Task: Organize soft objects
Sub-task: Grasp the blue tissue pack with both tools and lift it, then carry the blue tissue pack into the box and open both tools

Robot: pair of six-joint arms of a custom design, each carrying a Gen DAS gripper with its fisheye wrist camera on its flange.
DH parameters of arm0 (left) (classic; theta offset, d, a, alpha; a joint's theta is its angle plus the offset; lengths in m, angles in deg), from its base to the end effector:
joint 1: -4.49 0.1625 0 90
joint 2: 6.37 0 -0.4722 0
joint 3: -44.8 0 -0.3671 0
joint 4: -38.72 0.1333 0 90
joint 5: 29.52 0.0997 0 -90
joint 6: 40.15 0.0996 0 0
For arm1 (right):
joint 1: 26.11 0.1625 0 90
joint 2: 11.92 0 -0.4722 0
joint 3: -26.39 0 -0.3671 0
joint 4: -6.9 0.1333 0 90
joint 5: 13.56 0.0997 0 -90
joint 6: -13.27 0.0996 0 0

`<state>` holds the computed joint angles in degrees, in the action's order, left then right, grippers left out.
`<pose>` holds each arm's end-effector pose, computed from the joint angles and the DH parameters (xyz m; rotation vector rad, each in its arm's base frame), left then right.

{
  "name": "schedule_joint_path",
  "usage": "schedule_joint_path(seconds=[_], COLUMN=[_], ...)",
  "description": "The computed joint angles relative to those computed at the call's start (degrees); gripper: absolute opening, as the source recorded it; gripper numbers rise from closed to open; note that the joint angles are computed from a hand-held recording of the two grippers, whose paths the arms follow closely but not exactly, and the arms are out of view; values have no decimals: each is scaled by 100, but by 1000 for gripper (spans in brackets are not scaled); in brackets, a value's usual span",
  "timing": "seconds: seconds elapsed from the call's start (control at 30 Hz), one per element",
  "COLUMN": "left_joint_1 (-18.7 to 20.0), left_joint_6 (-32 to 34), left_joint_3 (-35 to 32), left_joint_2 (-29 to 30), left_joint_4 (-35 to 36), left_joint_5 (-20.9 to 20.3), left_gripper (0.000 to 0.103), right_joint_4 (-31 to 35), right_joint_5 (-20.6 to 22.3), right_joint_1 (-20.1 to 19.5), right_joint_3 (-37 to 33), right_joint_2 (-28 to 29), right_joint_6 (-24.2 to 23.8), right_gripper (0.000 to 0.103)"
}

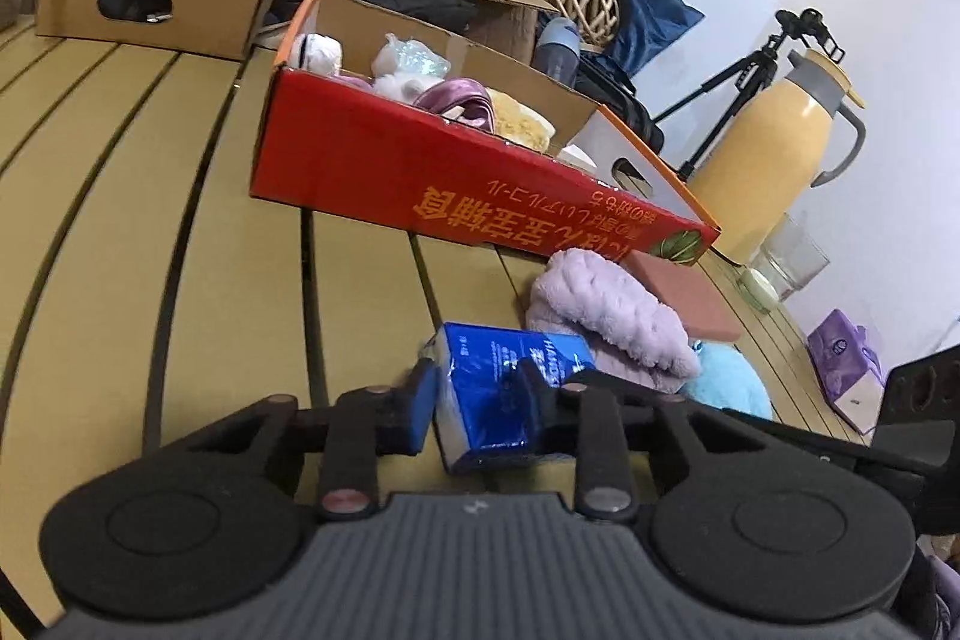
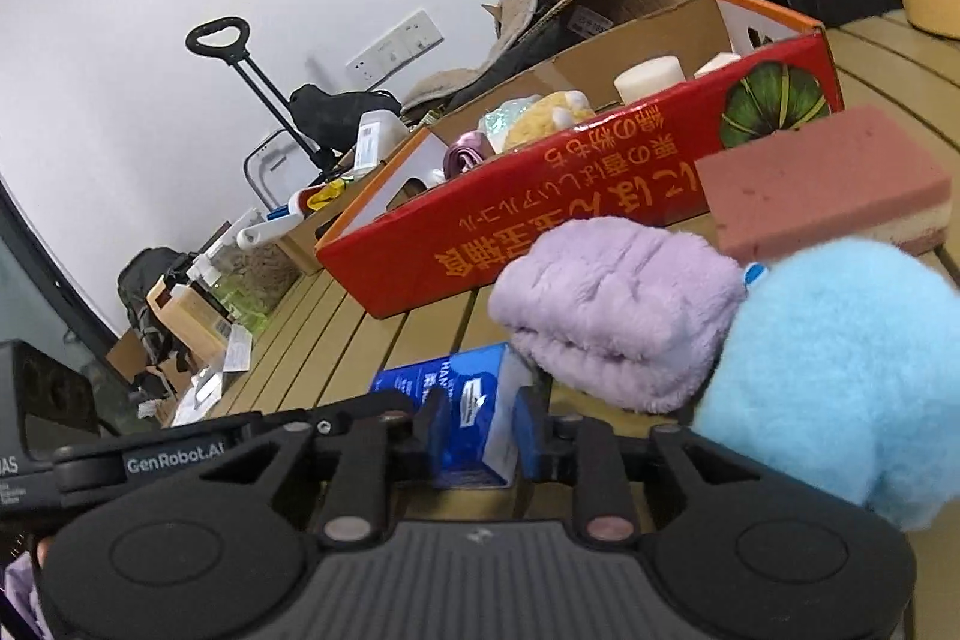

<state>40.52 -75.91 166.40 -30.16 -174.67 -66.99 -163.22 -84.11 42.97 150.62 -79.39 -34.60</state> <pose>-0.2781 -0.4648 -0.0223 0.1186 2.5032 -1.2677 -0.0269 -0.5367 0.2449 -0.7990 2.8804 -0.7988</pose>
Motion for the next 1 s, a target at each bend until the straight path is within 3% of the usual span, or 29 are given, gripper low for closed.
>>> schedule_joint_path(seconds=[0.2, 0.33, 0.47, 0.67, 0.73, 0.8, 0.83, 0.9, 0.93, 1.0], left_joint_1=[-595, -600, -293, 675, 991, 1343, 1489, 1660, 1713, 1762], left_joint_6=[-188, 573, 1636, 2118, 2073, 1933, 1778, 1606, 1681, 1844], left_joint_3=[194, -201, -964, -2716, -3234, -3741, -3988, -4528, -4673, -4673], left_joint_2=[188, 31, -175, -377, -315, -211, -140, 106, 192, 198], left_joint_4=[-706, -890, -777, 903, 1450, 1979, 2272, 2910, 3046, 3150], left_joint_5=[499, 558, 505, -244, -487, -822, -838, -364, -193, -171], left_gripper=[27, 27, 27, 27, 26, 27, 27, 28, 30, 42], right_joint_4=[140, 461, 687, 1010, 1118, 809, 741, 1325, 1645, 1643], right_joint_5=[501, 724, 632, -96, -473, -890, -1066, -1463, -1757, -1911], right_joint_1=[-129, 118, 647, 1364, 1523, 1654, 1705, 1769, 1804, 1788], right_joint_3=[383, -10, -890, -2895, -3561, -3911, -4156, -4786, -5097, -5273], right_joint_2=[-660, -756, -324, 920, 1376, 1770, 2009, 2445, 2655, 2839], right_joint_6=[-400, -336, -59, 771, 913, 765, 680, 542, 546, 531], right_gripper=[18, 18, 18, 18, 18, 20, 20, 20, 20, 20])
